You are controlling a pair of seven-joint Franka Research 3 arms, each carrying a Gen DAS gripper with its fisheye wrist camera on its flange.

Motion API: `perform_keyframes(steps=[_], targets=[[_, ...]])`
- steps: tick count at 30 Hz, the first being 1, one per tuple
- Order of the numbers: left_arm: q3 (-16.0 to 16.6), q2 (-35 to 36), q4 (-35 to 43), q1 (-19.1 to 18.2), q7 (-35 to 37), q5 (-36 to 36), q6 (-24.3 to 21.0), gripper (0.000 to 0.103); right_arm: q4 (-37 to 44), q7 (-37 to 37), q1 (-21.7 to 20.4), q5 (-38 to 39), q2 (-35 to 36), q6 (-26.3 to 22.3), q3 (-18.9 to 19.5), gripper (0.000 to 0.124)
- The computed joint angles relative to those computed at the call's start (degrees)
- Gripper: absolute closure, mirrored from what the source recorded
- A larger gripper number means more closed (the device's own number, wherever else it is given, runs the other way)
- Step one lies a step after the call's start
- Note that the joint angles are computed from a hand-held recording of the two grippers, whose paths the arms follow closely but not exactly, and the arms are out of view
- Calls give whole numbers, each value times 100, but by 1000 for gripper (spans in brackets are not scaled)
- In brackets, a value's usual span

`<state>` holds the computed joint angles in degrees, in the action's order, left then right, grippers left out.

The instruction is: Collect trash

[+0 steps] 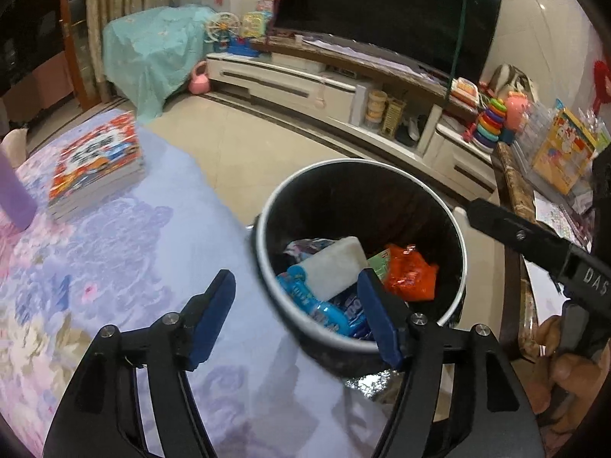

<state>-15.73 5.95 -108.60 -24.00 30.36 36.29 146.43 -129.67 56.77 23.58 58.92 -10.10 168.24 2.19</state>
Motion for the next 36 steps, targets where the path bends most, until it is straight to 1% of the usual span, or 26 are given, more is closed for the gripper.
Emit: perform_keyframes(steps=[1,3,6,8,10,12,13,14,16,18,19,20,21,23,24,25,26,27,28,29,30,31,33,36], targets=[[10,-158,-183,-3,-160,43,66,32,-71,15,16,33,-82,63,22,62],[-7,-461,-532,17,-488,127,170,29,-224,-20,106,179,-256,210,26,49],[-107,-1000,-1154,108,-1006,283,330,23,-448,-197,369,570,-514,484,-22,34],[-199,-1378,-1572,189,-1355,334,447,22,-716,-116,504,672,-767,715,26,32],[-313,-1696,-1912,277,-1668,387,595,20,-1023,117,606,550,-1014,1007,133,32],[-463,-2130,-2356,377,-2082,496,711,19,-1337,435,666,368,-1259,1269,282,28],[-553,-2345,-2561,424,-2269,555,750,19,-1465,479,802,375,-1355,1430,274,27],[-641,-2532,-2726,466,-2414,590,751,19,-1623,524,963,401,-1466,1662,291,27],[-816,-2888,-3016,525,-2660,640,706,18,-1881,665,1153,362,-1631,2021,389,26],[-979,-3212,-3240,553,-2869,666,634,18,-2180,881,1179,358,-1815,2409,706,25],[-1042,-3372,-3339,562,-2951,682,621,18,-2277,976,1208,327,-1872,2560,798,25],[-1128,-3534,-3428,575,-3042,715,596,17,-2366,1054,1121,325,-1926,2717,1015,24],[-1166,-3668,-3503,577,-3064,726,569,16,-2415,1047,833,405,-1996,2795,1397,24],[-1325,-4012,-3613,592,-3138,799,385,14,-2385,900,-68,729,-2231,2715,2398,24],[-1444,-4189,-3652,632,-3228,869,272,13,-2392,918,-424,754,-2400,2692,2790,24],[-1539,-4316,-3668,669,-3296,924,156,7,-2385,927,-732,792,-2568,2655,3127,24],[-1744,-4527,-3685,733,-3454,1014,-115,3,-2416,947,-1013,824,-2792,2698,3481,22],[-1900,-4661,-3688,770,-3593,1066,-363,0,-2463,995,-1098,788,-2888,2881,3676,21],[-2054,-4771,-3693,798,-3752,1105,-634,0,-2523,1130,-1323,692,-3032,3067,3992,21],[-2240,-4886,-3699,821,-3962,1139,-958,0,-2464,988,-1748,999,-3234,3055,4472,21],[-2290,-4934,-3720,783,-4084,1167,-1128,0,-2449,997,-2073,1102,-3420,2971,4781,21],[-2298,-4956,-3749,719,-4166,1190,-1243,0,-2468,1055,-2237,1122,-3508,2984,4994,21],[-2271,-4934,-3788,578,-4224,1213,-1457,0,-2491,1216,-2394,1134,-3602,2854,5219,21],[-2304,-4851,-3781,400,-4245,1290,-1856,0,-2584,1493,-2268,934,-3477,2810,5187,21]])
